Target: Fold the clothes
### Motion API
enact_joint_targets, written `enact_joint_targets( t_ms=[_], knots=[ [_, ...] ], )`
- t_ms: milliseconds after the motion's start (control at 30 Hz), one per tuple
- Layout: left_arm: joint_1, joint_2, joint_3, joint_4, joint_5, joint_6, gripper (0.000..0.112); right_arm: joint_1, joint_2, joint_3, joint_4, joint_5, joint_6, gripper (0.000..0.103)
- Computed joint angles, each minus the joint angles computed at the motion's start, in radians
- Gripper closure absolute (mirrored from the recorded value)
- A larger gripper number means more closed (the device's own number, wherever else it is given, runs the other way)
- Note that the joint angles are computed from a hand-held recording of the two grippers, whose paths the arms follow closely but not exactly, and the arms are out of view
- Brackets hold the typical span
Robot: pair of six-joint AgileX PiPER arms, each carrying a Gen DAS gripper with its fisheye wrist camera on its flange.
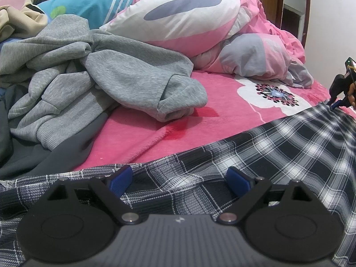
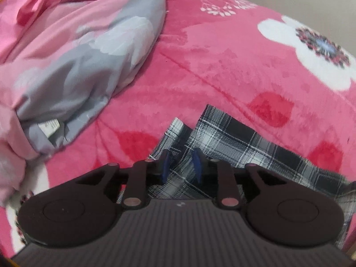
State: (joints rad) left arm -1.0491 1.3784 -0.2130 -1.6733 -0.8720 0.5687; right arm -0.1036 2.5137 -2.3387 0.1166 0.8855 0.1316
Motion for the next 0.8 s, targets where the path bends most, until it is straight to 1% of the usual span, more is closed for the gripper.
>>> enact_joint_targets(
  t_ms=[67, 100, 200, 300, 400, 567, 633, 667, 700, 733, 767, 800],
  knots=[
    [-0.001, -0.005, 0.004, 0.004, 0.001, -0.007, 0.020, 0.001, -0.033, 0.072, -0.007, -0.054, -0.011, 0.100],
    [-0.001, -0.006, 0.004, 0.005, 0.001, -0.009, 0.020, -0.004, -0.055, 0.120, 0.008, -0.093, -0.018, 0.102],
    [0.000, -0.010, 0.007, 0.007, 0.001, -0.012, 0.020, -0.015, -0.121, 0.259, 0.056, -0.222, -0.049, 0.102],
    [0.001, -0.014, 0.011, 0.013, 0.002, -0.021, 0.020, -0.018, -0.167, 0.345, 0.129, -0.333, -0.111, 0.102],
    [0.000, -0.013, 0.012, 0.014, 0.001, -0.022, 0.020, -0.012, -0.176, 0.344, 0.164, -0.366, -0.161, 0.102],
    [0.002, -0.014, 0.011, 0.011, 0.002, -0.017, 0.020, 0.004, -0.109, 0.250, 0.128, -0.336, -0.130, 0.102],
    [0.002, -0.014, 0.011, 0.011, 0.003, -0.015, 0.020, -0.002, -0.080, 0.246, 0.139, -0.349, -0.116, 0.101],
    [0.002, -0.014, 0.011, 0.011, 0.003, -0.015, 0.020, -0.005, -0.084, 0.275, 0.140, -0.385, -0.109, 0.100],
    [0.004, -0.015, 0.011, 0.012, 0.004, -0.015, 0.020, -0.008, -0.100, 0.318, 0.134, -0.438, -0.097, 0.097],
    [0.003, -0.014, 0.011, 0.011, 0.004, -0.015, 0.020, -0.013, -0.126, 0.370, 0.104, -0.499, -0.064, 0.097],
    [0.002, -0.014, 0.011, 0.011, 0.003, -0.016, 0.020, -0.028, -0.167, 0.432, 0.095, -0.557, -0.049, 0.095],
    [0.001, -0.013, 0.010, 0.009, 0.002, -0.016, 0.020, -0.048, -0.211, 0.493, 0.126, -0.606, -0.070, 0.095]
  ],
)
